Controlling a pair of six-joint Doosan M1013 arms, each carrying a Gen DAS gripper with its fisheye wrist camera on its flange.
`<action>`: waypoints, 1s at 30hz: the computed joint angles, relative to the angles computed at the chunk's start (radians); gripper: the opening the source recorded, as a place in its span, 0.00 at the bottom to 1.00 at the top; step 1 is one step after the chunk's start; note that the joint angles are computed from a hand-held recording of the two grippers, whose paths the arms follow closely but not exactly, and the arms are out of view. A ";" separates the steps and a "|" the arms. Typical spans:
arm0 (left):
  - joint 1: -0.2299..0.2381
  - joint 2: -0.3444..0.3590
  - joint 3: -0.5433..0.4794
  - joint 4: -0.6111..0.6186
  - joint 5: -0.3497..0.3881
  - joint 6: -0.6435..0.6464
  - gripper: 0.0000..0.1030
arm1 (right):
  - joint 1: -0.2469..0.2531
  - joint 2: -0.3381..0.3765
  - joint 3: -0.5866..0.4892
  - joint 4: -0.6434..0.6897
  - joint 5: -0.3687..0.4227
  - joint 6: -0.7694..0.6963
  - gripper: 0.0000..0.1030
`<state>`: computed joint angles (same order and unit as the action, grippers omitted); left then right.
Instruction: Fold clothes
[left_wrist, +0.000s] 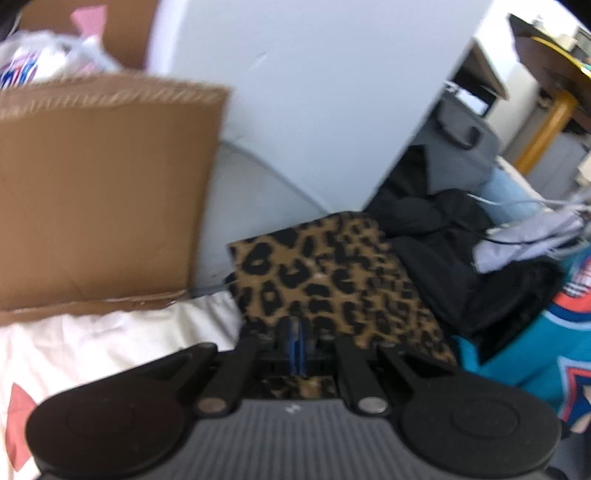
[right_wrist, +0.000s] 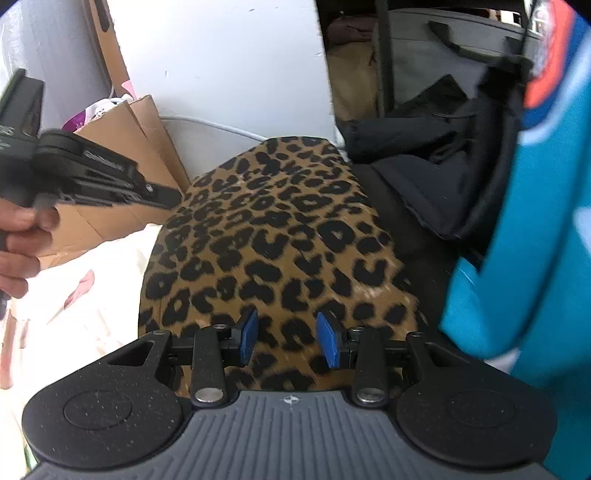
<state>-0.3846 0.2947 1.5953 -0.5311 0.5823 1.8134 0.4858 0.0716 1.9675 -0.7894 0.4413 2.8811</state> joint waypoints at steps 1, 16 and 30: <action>-0.002 -0.006 0.004 -0.018 0.005 0.022 0.03 | 0.003 -0.008 0.006 -0.008 0.006 0.013 0.41; -0.043 -0.025 0.079 0.004 -0.019 0.043 0.03 | -0.015 -0.036 0.051 0.011 0.059 0.019 0.41; -0.050 -0.086 0.102 0.169 0.074 -0.114 0.03 | -0.009 -0.077 0.047 0.148 0.122 -0.104 0.41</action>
